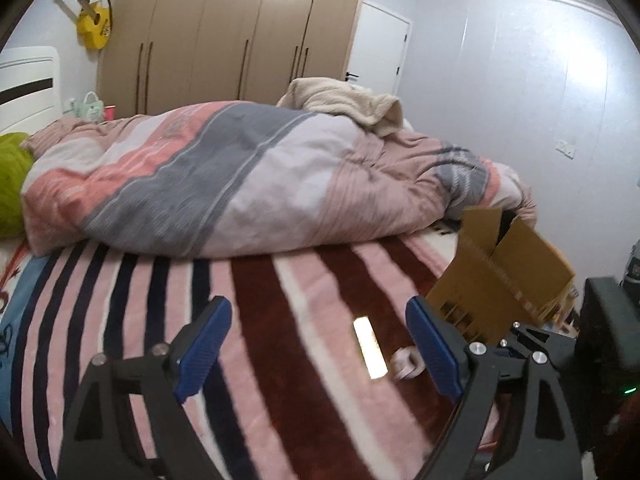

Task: Organize rigid objects
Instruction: 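Move the right gripper to the white tape roll and grasp it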

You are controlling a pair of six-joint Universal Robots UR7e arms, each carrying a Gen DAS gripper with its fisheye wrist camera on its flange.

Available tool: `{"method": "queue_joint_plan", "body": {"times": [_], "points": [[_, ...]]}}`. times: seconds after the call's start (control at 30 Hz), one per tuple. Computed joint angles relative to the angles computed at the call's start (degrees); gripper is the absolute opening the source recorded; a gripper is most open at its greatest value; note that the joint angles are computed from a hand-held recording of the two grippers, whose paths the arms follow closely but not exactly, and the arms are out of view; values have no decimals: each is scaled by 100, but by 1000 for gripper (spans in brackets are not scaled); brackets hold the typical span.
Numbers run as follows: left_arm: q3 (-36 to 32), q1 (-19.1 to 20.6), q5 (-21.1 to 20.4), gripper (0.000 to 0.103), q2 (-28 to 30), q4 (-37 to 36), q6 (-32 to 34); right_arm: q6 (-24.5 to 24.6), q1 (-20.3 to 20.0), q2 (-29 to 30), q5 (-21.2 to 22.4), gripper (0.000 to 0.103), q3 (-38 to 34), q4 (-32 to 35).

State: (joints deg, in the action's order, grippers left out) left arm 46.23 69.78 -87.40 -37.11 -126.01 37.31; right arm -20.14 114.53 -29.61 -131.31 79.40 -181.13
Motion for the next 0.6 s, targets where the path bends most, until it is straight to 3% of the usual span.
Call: {"method": "queue_joint_plan", "body": {"times": [0.07,0.17,0.3,0.5,0.57,0.6], "points": [[212,67,30,87,-93,-148,116,275,-91,163,-447,79,-4,-61],[313,150,37,88,-116,-157,183,1211,-295,278,-1183,75,-34,351],[228,240,-6,88,-43,29,178,1606,-505,381,-1786,68,-44,433],[75,290,-22,88,57,186,123,1253,-649,447,-1652,63,-111,31],[52,296,-33,88,67,223,104,1290,-656,448,-1635,44,-139,54],[45,300,-50,88,69,254,100,1258,-656,477,-1646,43,-191,53]]}}
